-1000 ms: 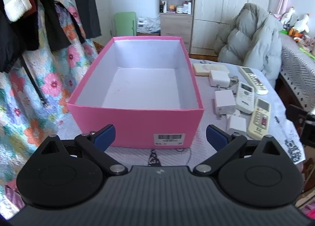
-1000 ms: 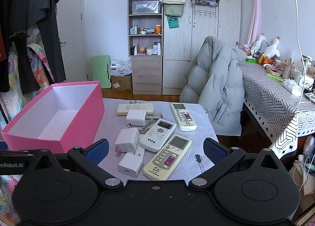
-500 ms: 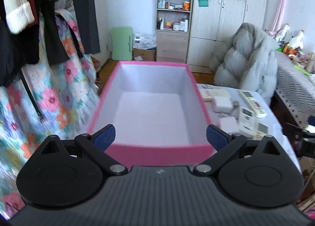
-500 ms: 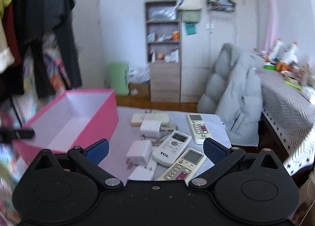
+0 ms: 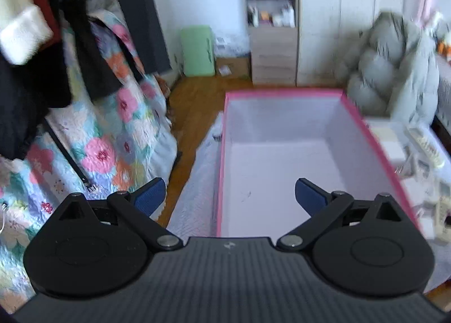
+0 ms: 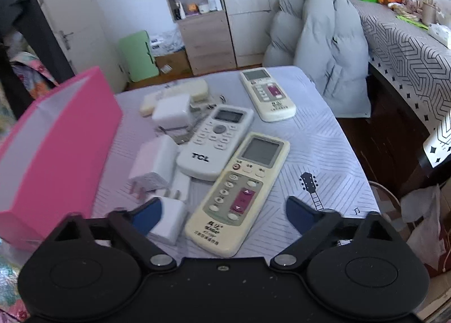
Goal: Organize rigid objects
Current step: 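Move the right gripper to the cream universal remote and grasp it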
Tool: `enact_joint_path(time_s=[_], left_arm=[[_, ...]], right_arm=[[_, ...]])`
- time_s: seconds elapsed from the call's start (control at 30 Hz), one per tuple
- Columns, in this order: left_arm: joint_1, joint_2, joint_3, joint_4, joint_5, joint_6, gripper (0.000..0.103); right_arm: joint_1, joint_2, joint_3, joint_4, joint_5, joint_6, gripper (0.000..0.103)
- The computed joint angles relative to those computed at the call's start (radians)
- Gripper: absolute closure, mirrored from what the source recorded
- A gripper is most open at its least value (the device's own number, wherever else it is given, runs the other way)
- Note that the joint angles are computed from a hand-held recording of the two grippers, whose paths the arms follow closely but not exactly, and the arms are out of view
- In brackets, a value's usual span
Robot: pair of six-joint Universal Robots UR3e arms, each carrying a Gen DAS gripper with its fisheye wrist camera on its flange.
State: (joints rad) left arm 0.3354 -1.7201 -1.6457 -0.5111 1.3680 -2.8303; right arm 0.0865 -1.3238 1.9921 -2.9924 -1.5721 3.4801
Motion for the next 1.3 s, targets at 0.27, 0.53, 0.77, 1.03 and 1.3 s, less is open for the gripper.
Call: enact_joint_path(time_s=[0.27,0.53,0.77,1.03,1.3], left_arm=[[-0.036,-0.252,0.233,-0.013,0.122,-0.002,0.015],[-0.066,-0.374,0.352,-0.057,0.166,0.047,0.051],[-0.046,-0.393,0.36,-0.051,0.067,0.1,0.081],[-0.06,-0.384,0.311,0.041,0.065,0.191,0.092],[-0.065,-0.444,0.497,-0.144,0.085,0.164,0.086]], right_arm=[[-0.004,0.061,-0.088,0.065,-0.023,0.041,0.018],[0.027,0.163,-0.235,0.179,-0.097,0.061,0.028],[0.052,0.233,-0.292,0.155,-0.185,-0.055,0.028],[-0.037,0.126,-0.123,0.048,-0.081,-0.163,0.039],[-0.038,0.181,-0.241,0.18,-0.094,-0.132,0.028]])
